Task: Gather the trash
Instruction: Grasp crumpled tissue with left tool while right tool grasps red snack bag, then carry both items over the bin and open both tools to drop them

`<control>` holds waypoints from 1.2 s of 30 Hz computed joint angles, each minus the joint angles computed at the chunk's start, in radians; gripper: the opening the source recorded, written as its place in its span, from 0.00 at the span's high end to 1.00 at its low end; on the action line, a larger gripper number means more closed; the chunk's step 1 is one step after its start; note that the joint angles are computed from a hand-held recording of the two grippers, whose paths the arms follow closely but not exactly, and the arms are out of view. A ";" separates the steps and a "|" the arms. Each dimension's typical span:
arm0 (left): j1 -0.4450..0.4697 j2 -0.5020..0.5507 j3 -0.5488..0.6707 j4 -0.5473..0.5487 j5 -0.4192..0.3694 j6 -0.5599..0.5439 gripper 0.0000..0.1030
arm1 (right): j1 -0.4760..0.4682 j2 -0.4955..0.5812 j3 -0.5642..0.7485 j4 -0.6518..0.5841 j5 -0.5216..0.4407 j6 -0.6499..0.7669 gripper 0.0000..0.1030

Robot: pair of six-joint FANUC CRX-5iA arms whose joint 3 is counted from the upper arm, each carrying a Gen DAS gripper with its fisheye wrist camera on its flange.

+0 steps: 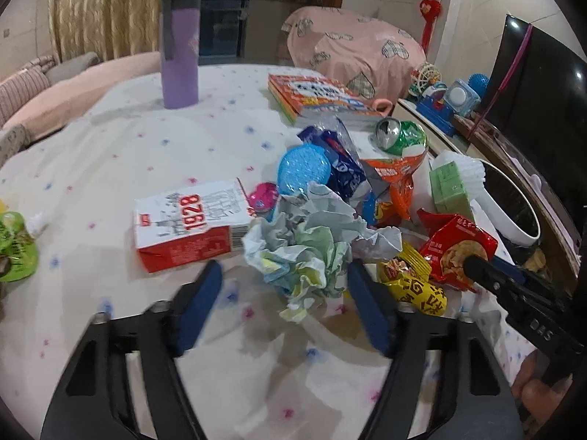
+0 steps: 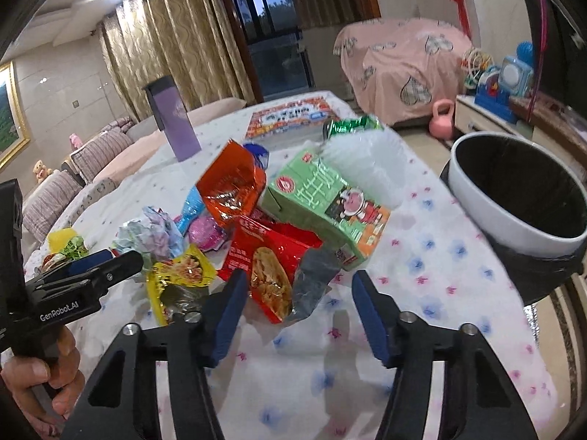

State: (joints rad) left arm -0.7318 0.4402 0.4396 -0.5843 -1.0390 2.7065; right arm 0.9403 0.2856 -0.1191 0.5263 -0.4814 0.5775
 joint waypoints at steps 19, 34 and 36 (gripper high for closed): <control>-0.057 -0.029 0.035 -0.066 0.037 0.005 0.75 | 0.003 -0.086 -0.058 -0.012 0.040 0.028 0.99; -0.069 0.169 0.311 0.093 0.068 -0.247 0.75 | -0.088 -0.201 -0.199 0.177 0.050 -0.184 0.99; -0.068 0.203 0.361 0.112 0.058 -0.279 0.75 | -0.104 -0.205 -0.200 0.176 0.045 -0.187 0.99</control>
State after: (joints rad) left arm -0.7999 0.6435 0.8007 -0.4727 -0.9805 2.4275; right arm 0.8365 0.0809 -0.3196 0.7022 -0.4365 0.3903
